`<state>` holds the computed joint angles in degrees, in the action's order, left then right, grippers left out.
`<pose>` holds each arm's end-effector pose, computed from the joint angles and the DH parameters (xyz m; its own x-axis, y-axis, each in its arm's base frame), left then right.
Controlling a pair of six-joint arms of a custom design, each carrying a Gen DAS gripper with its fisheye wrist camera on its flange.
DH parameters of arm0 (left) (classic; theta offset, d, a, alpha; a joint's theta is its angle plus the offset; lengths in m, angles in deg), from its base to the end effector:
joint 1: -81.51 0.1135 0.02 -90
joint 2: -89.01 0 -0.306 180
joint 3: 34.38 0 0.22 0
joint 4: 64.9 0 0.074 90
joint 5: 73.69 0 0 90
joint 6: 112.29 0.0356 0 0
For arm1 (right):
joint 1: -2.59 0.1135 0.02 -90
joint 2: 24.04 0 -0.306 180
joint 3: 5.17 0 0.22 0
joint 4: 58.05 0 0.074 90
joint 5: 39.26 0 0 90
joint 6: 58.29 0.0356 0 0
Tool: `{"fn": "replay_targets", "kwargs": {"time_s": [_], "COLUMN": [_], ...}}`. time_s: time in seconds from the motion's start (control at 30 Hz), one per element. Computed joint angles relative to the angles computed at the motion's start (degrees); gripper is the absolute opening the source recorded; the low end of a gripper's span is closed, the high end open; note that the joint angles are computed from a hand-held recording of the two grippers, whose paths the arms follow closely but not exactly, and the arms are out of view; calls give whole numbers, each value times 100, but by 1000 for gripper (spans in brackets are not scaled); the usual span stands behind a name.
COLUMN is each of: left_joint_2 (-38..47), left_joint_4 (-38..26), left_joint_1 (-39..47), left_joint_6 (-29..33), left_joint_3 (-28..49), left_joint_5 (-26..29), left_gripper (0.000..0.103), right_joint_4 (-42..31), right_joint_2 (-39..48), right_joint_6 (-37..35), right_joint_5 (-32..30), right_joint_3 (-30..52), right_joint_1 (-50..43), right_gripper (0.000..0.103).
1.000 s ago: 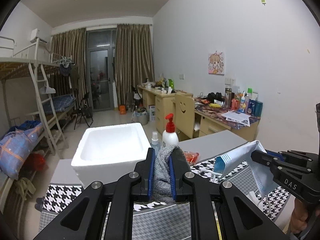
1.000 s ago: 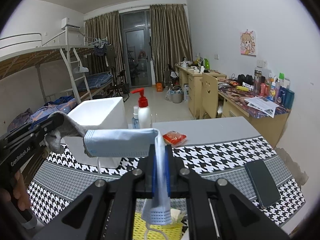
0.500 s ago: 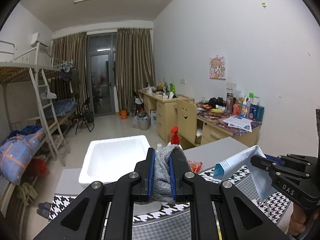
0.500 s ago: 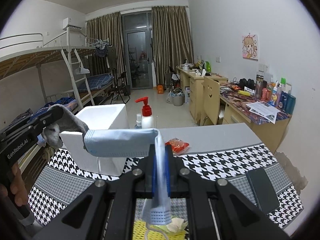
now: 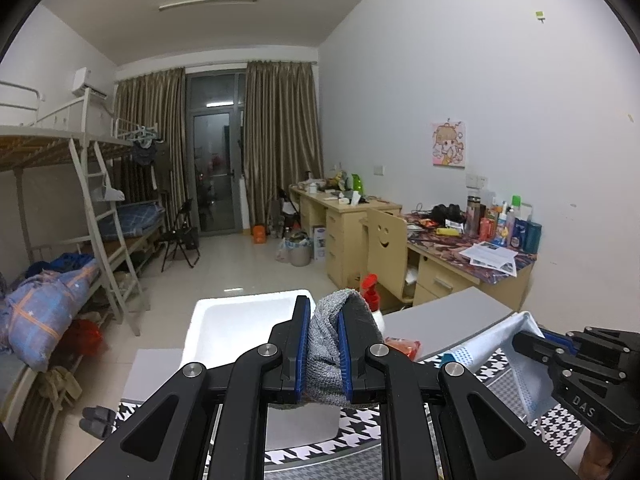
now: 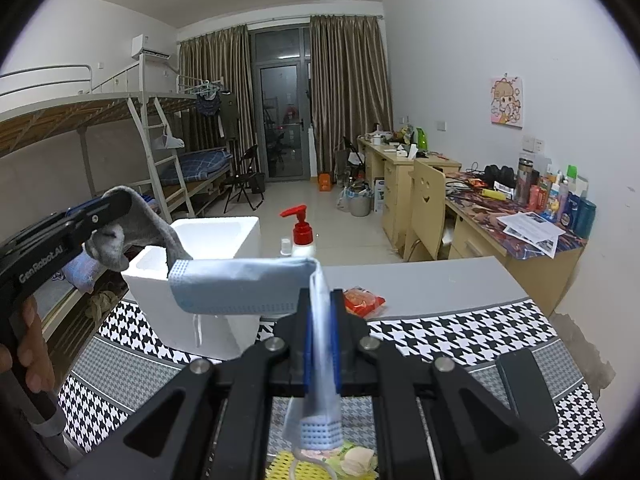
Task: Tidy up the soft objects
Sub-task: 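Carry the sock and mask in both grippers over the white foam box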
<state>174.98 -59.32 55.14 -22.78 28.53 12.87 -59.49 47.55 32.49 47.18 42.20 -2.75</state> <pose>0.2746 -0.1337 0.2997 -0.2725 0.1255 -0.9539 0.3898 0.9209 0.0099 0.2220 -0.0185 0.2662 -0.4306 0.0539 -0.9009 0.0430 0.9983 0.0392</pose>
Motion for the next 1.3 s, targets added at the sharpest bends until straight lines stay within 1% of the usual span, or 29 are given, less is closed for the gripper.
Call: {"fn": "replay_targets", "kwargs": {"time_s": [0.7,1.1,1.3], "left_joint_2": [516,802,1056], "left_joint_4": [-219,-297,-443], "left_joint_1": [379,498,638], "left_joint_6": [-53,-78,-102], "left_joint_3": [703,1011,1240], "left_joint_5": [-147,-319,-193], "left_gripper": [14,14,14], "right_joint_4": [-349,-629,-677], "right_joint_2": [525,814,950], "right_joint_6": [61,70,92], "right_joint_5": [535,566,605], "right_joint_3": [837,1319,1494], "right_joint_1": [627,728,779], "right_gripper": [11,11,11]}}
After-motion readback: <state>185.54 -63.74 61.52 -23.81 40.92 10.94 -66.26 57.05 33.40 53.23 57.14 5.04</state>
